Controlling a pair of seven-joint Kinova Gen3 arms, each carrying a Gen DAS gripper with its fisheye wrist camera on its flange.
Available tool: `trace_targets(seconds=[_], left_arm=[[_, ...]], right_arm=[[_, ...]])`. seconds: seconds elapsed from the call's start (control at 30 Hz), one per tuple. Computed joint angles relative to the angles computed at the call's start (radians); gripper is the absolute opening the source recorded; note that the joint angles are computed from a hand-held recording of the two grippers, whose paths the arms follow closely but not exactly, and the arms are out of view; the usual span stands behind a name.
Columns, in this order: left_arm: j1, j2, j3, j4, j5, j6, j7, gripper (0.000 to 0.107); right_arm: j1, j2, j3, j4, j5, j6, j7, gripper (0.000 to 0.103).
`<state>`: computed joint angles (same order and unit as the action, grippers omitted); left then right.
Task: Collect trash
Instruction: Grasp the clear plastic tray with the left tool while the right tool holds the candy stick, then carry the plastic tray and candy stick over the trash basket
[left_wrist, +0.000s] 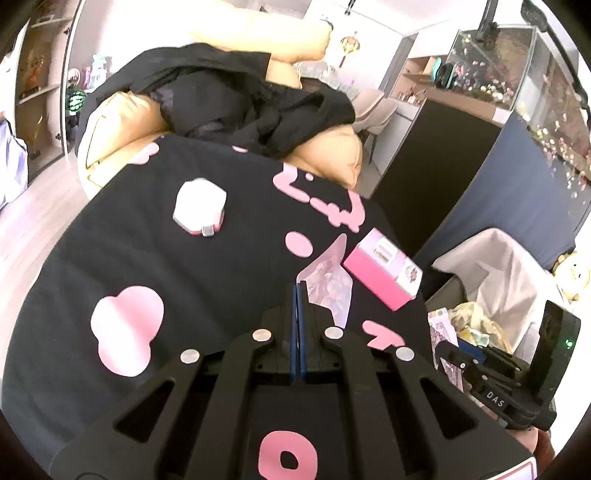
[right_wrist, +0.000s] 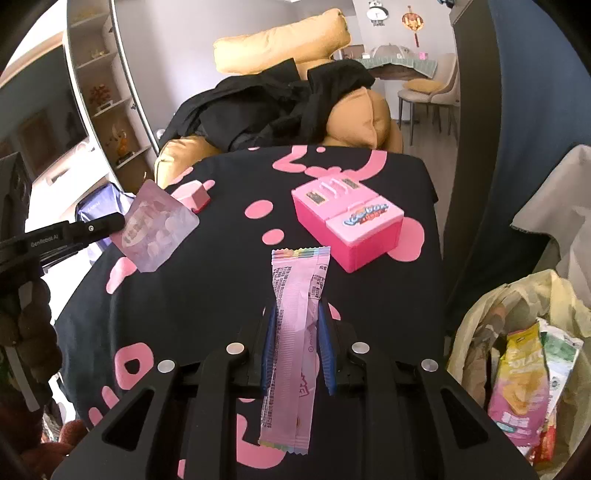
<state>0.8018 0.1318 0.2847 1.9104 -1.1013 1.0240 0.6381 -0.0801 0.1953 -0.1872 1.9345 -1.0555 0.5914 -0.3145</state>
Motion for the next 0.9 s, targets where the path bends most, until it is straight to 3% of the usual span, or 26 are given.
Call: trace_targets(seconds=[0.5,0.7,0.9], left_arm=[[0.030,-0.053,0.058,0.017,-0.055,0.076,0.080,0.001],[0.033,-0.069,0.083,0.029,-0.084,0.086,0.100,0.001],[0.042,-0.042,0.085,-0.028,-0.088,0.097,0.044,0.001]], right_arm=[[-0.012,-0.056,0.035,0.016,-0.003,0.033,0.013,0.021],[-0.007,-0.099,0.053,0.047,-0.068,0.037,0.076,0.021],[0.008,-0.130,0.098,0.072,-0.132,0.071,0.145,0.021]])
